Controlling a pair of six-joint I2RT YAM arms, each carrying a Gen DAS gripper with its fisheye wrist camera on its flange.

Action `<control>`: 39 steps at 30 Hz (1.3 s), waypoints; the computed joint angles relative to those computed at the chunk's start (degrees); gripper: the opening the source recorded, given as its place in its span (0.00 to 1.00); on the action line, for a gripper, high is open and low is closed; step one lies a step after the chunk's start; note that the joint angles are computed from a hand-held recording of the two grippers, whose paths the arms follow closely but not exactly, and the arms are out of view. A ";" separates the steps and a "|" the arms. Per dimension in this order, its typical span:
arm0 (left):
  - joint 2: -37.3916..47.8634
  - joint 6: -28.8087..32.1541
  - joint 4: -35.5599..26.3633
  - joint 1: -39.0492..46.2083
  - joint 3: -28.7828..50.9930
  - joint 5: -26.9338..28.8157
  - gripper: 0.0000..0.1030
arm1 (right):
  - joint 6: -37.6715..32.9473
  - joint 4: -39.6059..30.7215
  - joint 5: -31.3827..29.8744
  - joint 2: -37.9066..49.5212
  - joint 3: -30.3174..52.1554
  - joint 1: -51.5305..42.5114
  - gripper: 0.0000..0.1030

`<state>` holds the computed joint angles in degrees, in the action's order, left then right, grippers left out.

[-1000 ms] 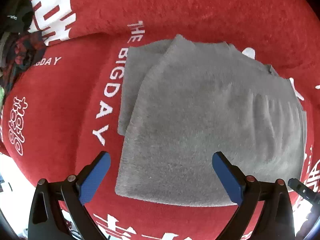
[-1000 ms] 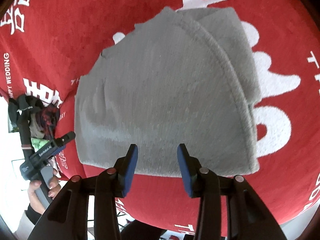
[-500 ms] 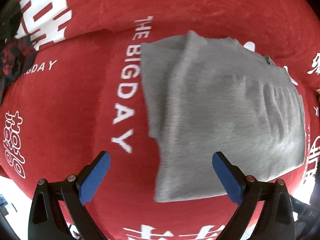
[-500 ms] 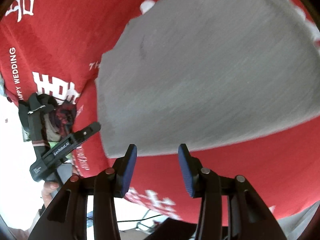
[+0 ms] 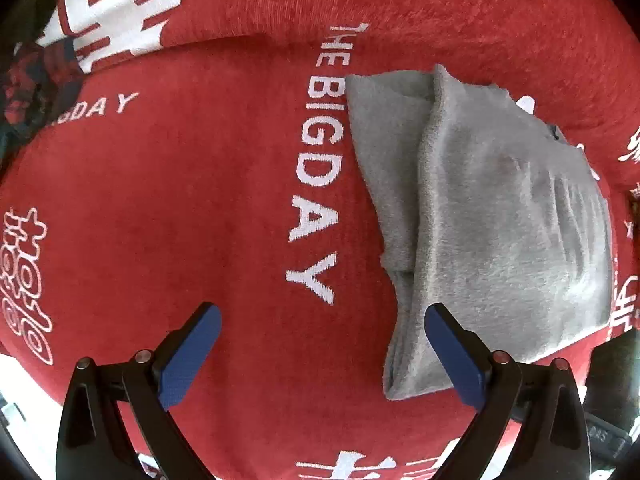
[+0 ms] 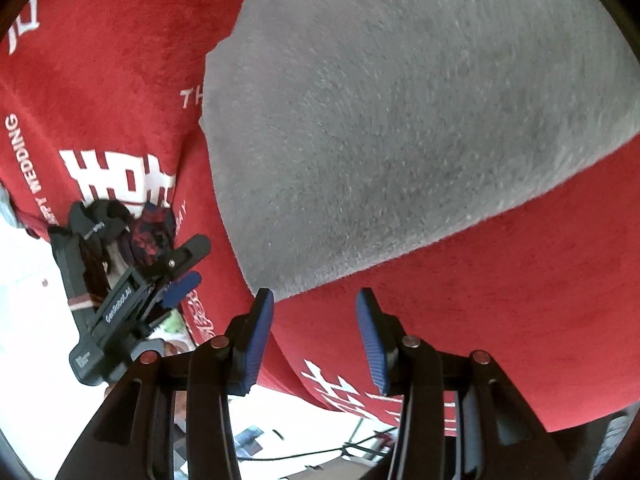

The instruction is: Fold small clothes

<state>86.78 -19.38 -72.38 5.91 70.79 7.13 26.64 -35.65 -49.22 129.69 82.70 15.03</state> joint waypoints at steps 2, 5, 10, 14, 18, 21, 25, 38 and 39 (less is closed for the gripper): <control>-0.41 0.76 0.78 1.03 -0.73 1.23 0.99 | 3.57 4.63 -1.15 -0.28 -2.63 -0.38 0.46; -1.11 1.96 2.37 3.83 -1.90 4.88 0.99 | 11.52 14.89 -1.89 -1.65 -7.17 -0.41 0.48; -1.47 3.37 4.67 10.44 -3.33 12.08 0.99 | 20.19 24.44 -2.41 -0.71 -8.41 0.95 0.52; 0.81 5.49 4.95 11.60 -3.34 15.28 0.99 | 27.74 32.10 -3.21 0.05 -9.90 1.40 0.52; 1.93 5.48 5.70 12.35 -3.85 19.40 0.99 | 30.12 33.73 -3.53 -1.88 -13.43 0.68 0.52; 2.73 4.41 6.81 12.11 -4.30 22.61 0.99 | 31.79 36.34 -2.91 -2.94 -16.20 0.24 0.50; 4.93 2.74 8.97 11.29 -3.79 25.96 0.99 | 44.81 49.13 -7.97 1.51 -15.07 0.70 0.08; 17.26 -8.98 25.42 8.83 -1.83 49.47 0.99 | 29.95 37.75 -13.44 -2.51 -5.50 -0.93 0.07; 17.96 -8.56 24.97 7.58 -0.43 48.92 0.99 | 28.38 36.13 -13.45 -2.42 -5.01 -0.77 0.07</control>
<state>104.74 -27.94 -47.42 13.49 70.35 56.05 55.01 0.48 -62.67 127.28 77.70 14.26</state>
